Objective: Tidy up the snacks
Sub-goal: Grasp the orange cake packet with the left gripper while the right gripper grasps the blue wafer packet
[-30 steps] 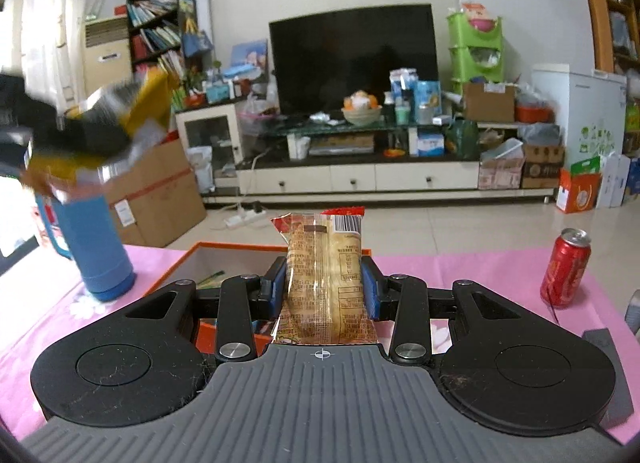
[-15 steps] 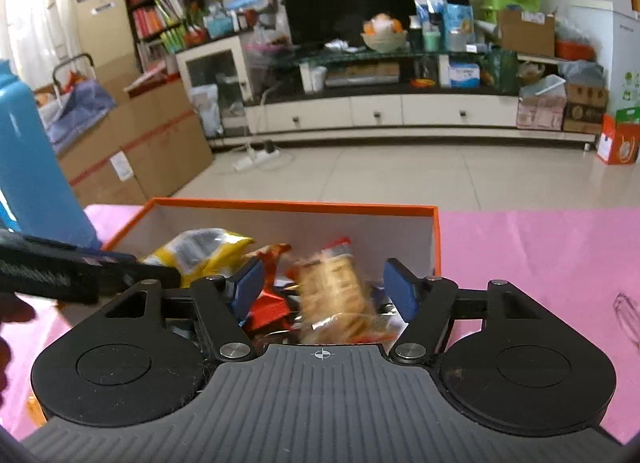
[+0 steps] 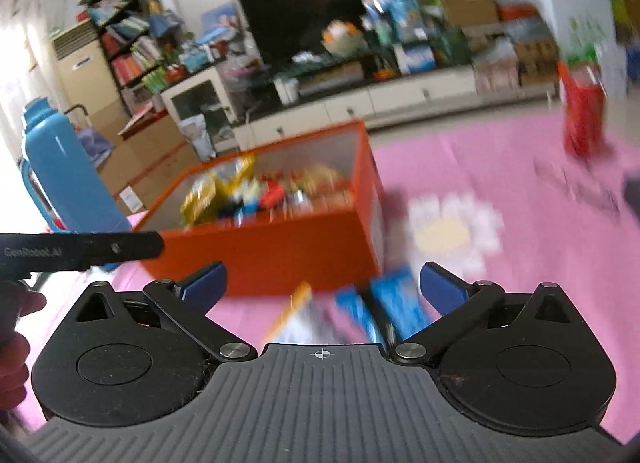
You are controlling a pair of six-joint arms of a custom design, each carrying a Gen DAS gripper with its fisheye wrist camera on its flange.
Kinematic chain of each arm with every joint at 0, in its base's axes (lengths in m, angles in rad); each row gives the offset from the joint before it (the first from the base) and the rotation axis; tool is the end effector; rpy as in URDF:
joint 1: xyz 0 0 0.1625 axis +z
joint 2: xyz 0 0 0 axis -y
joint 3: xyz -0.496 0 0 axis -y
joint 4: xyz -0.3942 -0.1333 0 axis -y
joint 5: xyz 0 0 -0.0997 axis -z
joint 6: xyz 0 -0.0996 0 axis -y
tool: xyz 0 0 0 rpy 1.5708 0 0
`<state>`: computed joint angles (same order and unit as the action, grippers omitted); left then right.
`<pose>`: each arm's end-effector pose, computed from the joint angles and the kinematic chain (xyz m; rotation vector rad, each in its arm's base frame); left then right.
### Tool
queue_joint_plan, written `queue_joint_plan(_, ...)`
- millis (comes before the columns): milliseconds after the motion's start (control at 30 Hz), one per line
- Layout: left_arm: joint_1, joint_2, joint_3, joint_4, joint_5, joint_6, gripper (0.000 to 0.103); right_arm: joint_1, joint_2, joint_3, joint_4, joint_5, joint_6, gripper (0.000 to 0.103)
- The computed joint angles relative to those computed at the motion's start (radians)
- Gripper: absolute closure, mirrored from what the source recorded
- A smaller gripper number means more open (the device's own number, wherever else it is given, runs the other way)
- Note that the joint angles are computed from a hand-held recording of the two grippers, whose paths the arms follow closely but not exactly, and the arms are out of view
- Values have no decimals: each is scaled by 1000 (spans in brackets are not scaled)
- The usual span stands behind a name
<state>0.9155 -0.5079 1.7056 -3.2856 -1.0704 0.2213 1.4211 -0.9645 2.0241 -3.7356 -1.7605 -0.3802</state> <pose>-0.2872 -0.6709 0.0100 0.9611 2.4720 -0.8290 0.0226 -0.6179 0.2715 0.1333 -2.3504 1.3402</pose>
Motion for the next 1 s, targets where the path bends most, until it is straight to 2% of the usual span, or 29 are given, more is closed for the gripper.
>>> queue_joint_plan(100, -13, -13, 53, -22, 21, -33, 27, -31, -15, 56, -15, 12, 48, 9)
queue_joint_plan(300, -11, -52, 221, -118, 101, -92, 26, -71, -24, 79, -47, 11, 100, 9)
queue_joint_plan(433, -9, -43, 303, -166, 193, -42, 26, -78, -26, 61, -28, 17, 135, 9)
queue_joint_plan(600, 19, -21, 232, -172, 211, 2, 26, -83, -37, 60, 12, 63, 166, 9)
queue_joint_plan(633, 19, -9, 204, -179, 237, 15, 26, -79, -39, 60, 14, 63, 163, 9)
queue_joint_plan(733, 37, 2, 156, -260, 257, 66, 26, -76, -47, 67, 9, 58, 156, 9)
queue_joint_plan(867, 85, -12, 84, -150, 262, 65, 26, -93, -67, 75, 13, 63, 181, 9)
queue_joint_plan(933, 110, -10, 48, -87, 263, 53, 26, -96, -66, 76, 5, 31, 175, 9)
queue_joint_plan(1000, 130, -4, 17, -52, 254, 43, 26, -99, -66, 65, 28, 3, 207, 9)
